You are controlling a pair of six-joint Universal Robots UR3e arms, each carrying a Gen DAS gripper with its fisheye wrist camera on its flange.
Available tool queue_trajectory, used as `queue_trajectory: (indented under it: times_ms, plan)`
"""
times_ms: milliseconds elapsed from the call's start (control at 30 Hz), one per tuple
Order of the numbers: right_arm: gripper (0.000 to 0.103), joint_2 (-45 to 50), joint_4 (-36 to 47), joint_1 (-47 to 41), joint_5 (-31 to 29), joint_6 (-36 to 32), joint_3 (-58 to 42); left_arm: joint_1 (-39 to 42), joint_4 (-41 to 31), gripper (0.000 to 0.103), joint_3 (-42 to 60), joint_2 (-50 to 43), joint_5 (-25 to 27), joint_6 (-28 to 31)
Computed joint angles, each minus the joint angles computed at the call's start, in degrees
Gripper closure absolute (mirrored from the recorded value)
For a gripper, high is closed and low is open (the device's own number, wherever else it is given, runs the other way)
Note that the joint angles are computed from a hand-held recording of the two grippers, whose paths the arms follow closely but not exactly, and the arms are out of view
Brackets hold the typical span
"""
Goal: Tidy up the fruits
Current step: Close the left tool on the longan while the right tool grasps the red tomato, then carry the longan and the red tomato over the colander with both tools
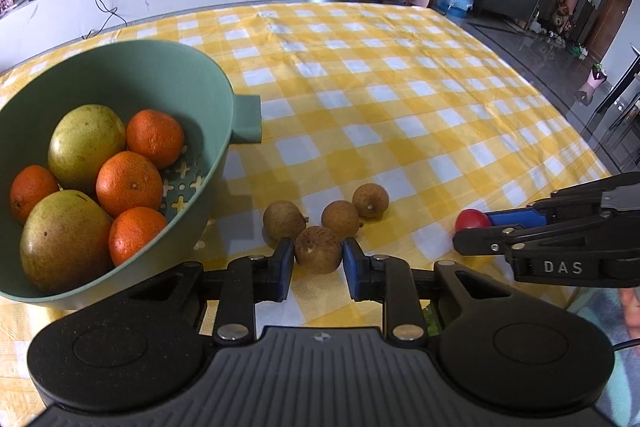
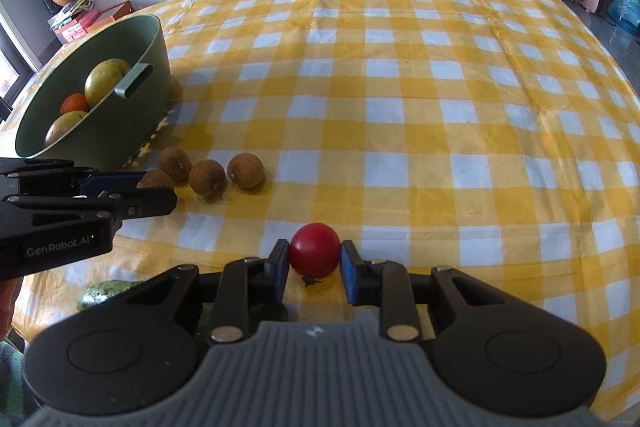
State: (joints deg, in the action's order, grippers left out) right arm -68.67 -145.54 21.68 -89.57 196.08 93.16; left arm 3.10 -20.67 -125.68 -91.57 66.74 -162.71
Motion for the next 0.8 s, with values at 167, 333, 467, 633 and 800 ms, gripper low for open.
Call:
queue_trajectory:
  times_ms: [167, 333, 467, 633, 800]
  plan:
    - [0.079, -1.50, -3.63, -1.72, 3.30, 1.56, 2.65, 0.68, -1.20, 0.074, -0.22, 2.47, -1.15, 0.48]
    - [0.079, -3.34, -7.49, -4.27, 8.90, 5.38, 5.77, 2.51, -2.83, 0.074, -0.92, 5.86, -4.38, 1.24]
    - [0.079, -3.35, -7.65, -2.75, 7.26, 5.67, 3.98, 4.37, -4.12, 0.074, -1.62, 8.59, -7.18, 2.00]
    - [0.079, -3.00, -6.99, -1.94, 8.24, 6.44, 0.26, 8.00, -6.64, 0.074, -2.54, 13.30, -11.37, 3.11]
    - [0.079, -0.92, -4.08, -0.59, 8.98, 5.73, -7.42, 13.03, -8.69, 0.074, -3.22, 17.59, -14.65, 3.18]
